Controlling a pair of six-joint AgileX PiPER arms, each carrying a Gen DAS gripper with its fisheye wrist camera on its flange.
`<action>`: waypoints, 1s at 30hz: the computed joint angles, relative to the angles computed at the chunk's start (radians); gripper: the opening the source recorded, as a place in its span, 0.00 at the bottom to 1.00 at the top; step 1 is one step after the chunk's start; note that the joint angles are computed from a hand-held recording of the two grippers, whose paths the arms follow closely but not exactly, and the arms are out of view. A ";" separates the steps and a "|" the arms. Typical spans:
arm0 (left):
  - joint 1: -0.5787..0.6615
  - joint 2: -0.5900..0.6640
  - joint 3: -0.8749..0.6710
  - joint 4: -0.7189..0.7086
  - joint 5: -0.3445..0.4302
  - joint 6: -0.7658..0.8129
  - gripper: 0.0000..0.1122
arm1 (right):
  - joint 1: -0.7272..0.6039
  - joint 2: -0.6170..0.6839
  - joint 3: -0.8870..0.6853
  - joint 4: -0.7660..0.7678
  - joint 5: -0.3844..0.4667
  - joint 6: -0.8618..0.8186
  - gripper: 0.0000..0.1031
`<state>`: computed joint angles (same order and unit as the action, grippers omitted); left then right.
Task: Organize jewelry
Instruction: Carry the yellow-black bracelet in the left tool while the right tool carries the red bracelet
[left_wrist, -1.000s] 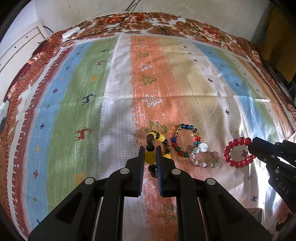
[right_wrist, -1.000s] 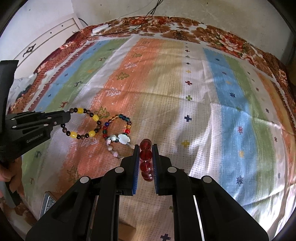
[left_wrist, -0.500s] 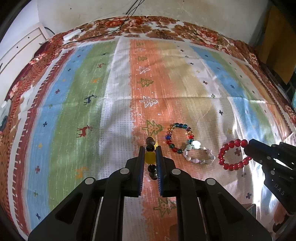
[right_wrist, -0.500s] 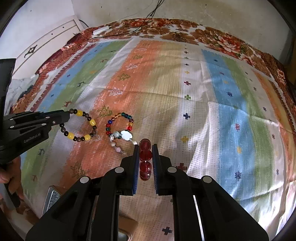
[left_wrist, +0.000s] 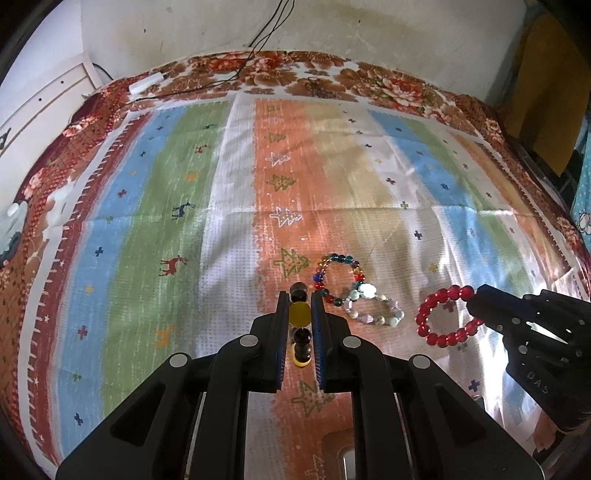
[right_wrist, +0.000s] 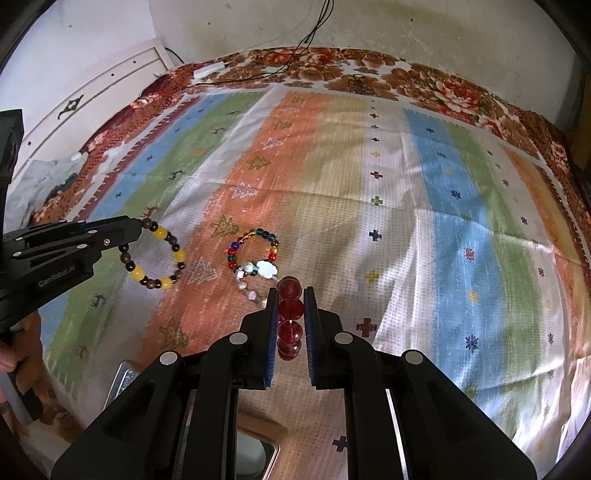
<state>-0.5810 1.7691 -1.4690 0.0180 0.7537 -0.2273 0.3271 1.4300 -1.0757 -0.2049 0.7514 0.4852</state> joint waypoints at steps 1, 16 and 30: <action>-0.002 -0.006 0.002 0.000 0.000 -0.002 0.10 | 0.002 -0.005 0.001 0.001 0.001 0.000 0.14; -0.048 -0.117 0.069 0.036 -0.039 -0.034 0.10 | 0.068 -0.091 0.027 -0.094 0.037 0.102 0.13; -0.095 -0.211 0.149 0.103 -0.071 -0.081 0.10 | 0.107 -0.163 0.061 -0.126 0.054 0.134 0.13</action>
<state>-0.6761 1.5581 -1.3201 0.1215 0.6824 -0.3080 0.4339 1.2666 -1.0142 -0.3314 0.8050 0.6194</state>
